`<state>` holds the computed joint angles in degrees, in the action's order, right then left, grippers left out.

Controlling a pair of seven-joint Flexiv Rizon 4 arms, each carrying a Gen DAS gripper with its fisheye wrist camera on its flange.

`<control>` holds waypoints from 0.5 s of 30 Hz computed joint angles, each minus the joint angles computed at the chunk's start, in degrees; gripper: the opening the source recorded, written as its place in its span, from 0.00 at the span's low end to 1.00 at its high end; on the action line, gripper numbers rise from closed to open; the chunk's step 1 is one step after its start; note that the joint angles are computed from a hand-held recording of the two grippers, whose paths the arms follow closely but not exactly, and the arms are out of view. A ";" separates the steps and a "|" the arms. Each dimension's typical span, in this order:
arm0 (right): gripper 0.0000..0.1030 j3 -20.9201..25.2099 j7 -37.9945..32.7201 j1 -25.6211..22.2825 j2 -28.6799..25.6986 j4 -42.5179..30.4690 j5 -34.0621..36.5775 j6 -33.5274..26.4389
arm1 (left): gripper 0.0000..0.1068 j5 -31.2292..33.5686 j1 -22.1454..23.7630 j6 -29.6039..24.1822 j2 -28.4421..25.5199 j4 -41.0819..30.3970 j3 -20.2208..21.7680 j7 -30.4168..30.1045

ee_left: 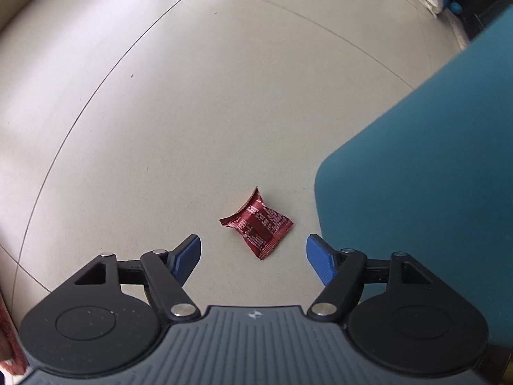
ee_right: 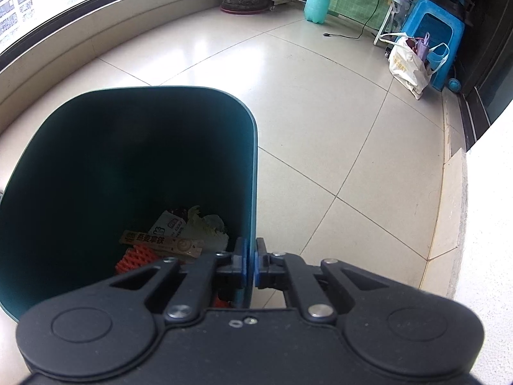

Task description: Collect trash

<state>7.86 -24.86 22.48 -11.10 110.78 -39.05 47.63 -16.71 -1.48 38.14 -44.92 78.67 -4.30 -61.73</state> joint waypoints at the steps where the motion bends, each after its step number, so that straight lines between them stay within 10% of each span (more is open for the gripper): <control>1: 0.03 0.02 0.00 0.02 0.01 0.00 -0.02 -0.02 | 0.68 -0.51 -0.32 -0.27 -1.24 -1.07 0.52 -2.68; 15: 0.04 -0.13 -0.34 -0.10 -0.14 -0.01 -0.23 0.22 | 0.68 1.10 -3.73 2.38 -8.01 -5.19 2.24 -24.58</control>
